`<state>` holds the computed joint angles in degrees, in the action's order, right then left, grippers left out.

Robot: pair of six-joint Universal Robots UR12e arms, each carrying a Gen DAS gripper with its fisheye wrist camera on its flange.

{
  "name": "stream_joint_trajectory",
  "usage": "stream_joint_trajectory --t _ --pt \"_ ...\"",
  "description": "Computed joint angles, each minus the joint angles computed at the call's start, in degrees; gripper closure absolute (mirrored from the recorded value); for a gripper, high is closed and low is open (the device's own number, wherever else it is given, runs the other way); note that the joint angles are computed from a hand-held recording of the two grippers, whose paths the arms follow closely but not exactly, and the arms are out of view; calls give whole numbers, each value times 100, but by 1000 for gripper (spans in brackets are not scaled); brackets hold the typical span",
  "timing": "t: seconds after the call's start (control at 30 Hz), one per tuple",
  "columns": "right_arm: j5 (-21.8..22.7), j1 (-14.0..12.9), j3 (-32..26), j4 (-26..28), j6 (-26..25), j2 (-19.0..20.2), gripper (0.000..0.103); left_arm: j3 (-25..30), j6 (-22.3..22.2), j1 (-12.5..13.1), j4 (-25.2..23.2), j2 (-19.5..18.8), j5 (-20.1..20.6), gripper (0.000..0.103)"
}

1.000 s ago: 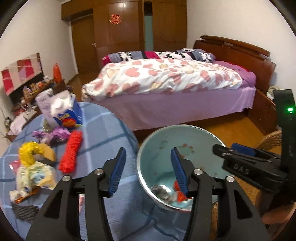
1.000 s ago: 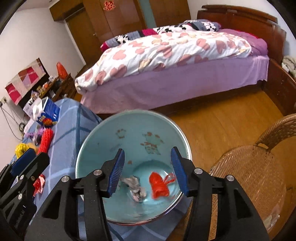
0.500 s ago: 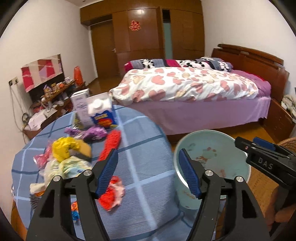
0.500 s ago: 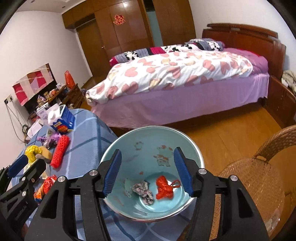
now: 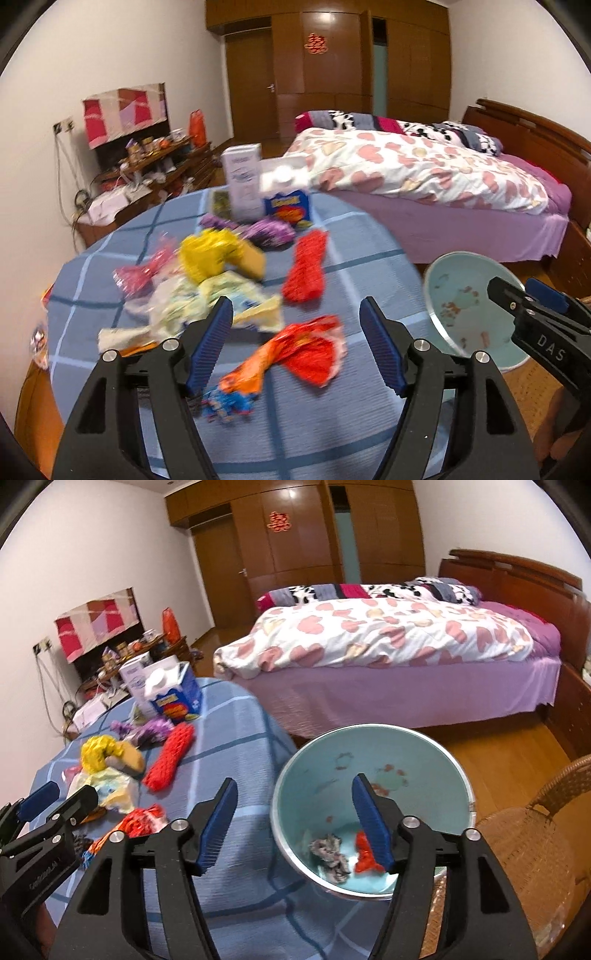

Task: Collect trash
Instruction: 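Move both open tools back over the table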

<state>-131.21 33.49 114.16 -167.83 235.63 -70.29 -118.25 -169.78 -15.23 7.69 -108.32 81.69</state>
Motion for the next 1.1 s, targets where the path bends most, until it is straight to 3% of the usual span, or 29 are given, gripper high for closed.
stream_joint_trajectory --t 0.4,0.7,0.97,1.1 --pt "552 149 -590 -120 -631 509 38 -247 -159 737 85 -15 198 30" --pt "1017 161 -1012 3 -932 856 38 -284 -574 1296 43 -122 380 31" --pt "1245 75 -1275 159 -824 1080 38 -274 -541 1378 -19 -195 109 31" --pt "1583 -16 -1351 159 -773 1171 39 -204 -592 1334 -173 -263 -37 31"
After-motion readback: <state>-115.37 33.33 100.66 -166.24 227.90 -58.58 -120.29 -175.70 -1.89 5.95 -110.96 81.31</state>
